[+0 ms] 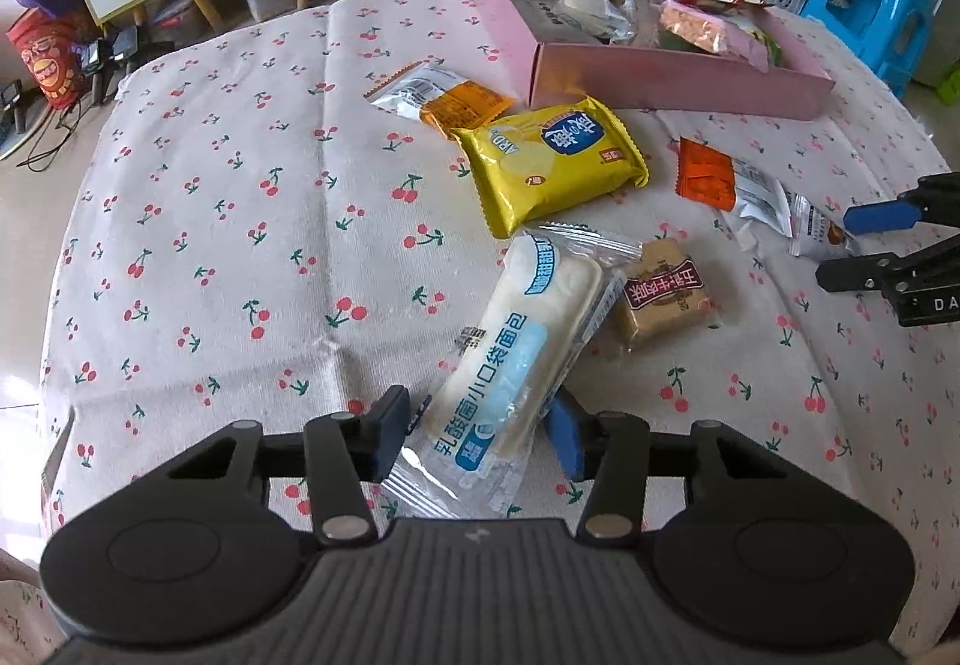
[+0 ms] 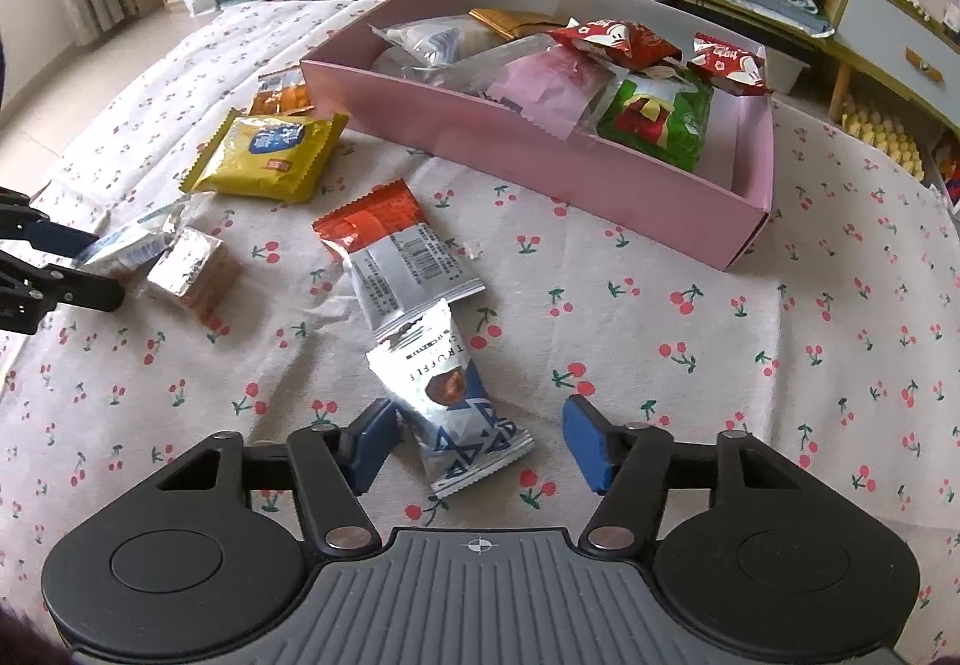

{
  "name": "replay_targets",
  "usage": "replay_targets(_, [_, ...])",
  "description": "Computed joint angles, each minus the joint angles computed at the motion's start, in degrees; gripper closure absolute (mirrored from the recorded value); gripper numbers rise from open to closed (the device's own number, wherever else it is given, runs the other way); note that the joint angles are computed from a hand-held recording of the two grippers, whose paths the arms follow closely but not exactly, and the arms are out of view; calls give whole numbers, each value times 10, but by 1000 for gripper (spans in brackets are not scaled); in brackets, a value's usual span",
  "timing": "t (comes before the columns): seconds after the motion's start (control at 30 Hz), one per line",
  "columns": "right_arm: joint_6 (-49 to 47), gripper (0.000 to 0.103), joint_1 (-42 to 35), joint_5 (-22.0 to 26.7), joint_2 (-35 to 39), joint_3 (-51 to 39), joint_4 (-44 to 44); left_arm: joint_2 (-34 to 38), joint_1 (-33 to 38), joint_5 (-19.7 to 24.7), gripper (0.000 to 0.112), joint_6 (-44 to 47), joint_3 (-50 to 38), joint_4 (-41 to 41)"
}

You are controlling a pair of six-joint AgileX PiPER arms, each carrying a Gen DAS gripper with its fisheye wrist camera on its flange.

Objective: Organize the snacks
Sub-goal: 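Grasp the white cream bar with the left tool while the right tool grasps the truffle chocolate packet, then carry both snacks into the pink box and open both tools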

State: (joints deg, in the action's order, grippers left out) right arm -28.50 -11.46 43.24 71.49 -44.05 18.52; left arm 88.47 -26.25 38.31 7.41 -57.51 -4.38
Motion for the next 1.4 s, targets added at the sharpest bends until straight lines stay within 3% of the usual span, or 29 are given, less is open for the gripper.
replay_targets(0.23, [7, 71, 15, 17, -1, -9, 3, -4, -5, 4, 74, -10, -2, 6])
replay_targets(0.57, [11, 75, 0, 63, 8, -28, 45, -19, -4, 11, 81, -3, 1, -6])
replay_targets(1.4, [8, 75, -105, 150, 6, -82, 152, -39, 3, 8, 84, 9, -24, -93])
